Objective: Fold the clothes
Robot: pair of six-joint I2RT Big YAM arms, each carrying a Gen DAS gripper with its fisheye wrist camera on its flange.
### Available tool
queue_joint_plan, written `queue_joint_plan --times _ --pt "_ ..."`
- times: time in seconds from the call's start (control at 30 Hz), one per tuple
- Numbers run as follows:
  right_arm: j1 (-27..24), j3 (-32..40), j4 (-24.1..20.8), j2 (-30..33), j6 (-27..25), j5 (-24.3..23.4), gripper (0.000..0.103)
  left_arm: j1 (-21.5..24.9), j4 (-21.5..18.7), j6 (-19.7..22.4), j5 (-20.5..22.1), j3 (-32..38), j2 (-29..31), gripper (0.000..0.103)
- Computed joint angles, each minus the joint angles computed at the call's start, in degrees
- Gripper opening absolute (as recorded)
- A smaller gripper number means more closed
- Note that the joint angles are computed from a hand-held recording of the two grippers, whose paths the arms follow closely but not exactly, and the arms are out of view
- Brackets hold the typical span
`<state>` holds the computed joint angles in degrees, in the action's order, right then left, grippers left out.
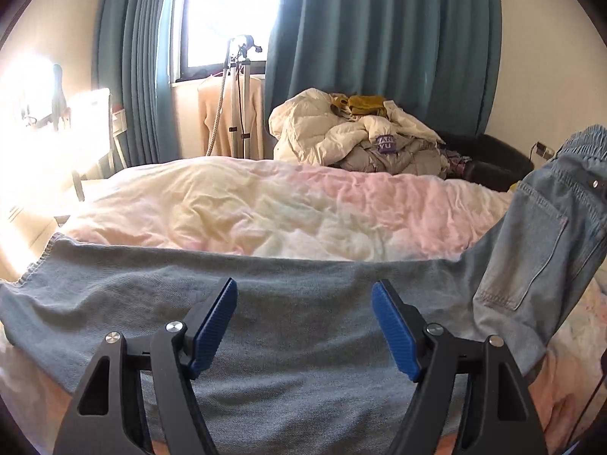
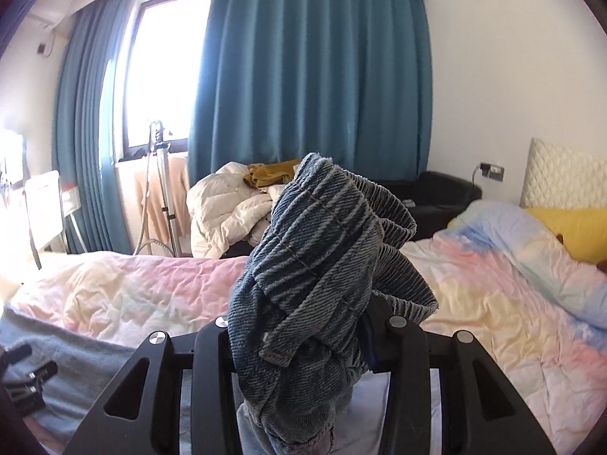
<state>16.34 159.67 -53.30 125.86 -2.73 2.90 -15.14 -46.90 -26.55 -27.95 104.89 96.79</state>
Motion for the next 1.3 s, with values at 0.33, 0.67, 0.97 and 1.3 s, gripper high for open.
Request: queue_joint_plan --times 0.33,0.67,0.97,1.3 --pt "9.8 -21.0 11.4 -8.1 -12.8 2.4 0.038 3.1 6.4 -3.7 6.9 -6.8 -6.2 0.075" --pt "16.0 -36.1 11.0 -7.8 -22.1 0.3 0.037 6.0 10.1 -10.6 12.3 -12.7 -9.5 0.075" --pt "16.6 -43.3 20.3 -11.9 -20.9 -0.3 0.035 7.0 12.4 -10.7 15.8 -13.9 -10.6 0.075" --pt "17.7 -43.9 18.6 -12.2 -15.4 -7.2 0.033 9.6 13.9 -11.9 18.7 -16.1 -11.8 0.075"
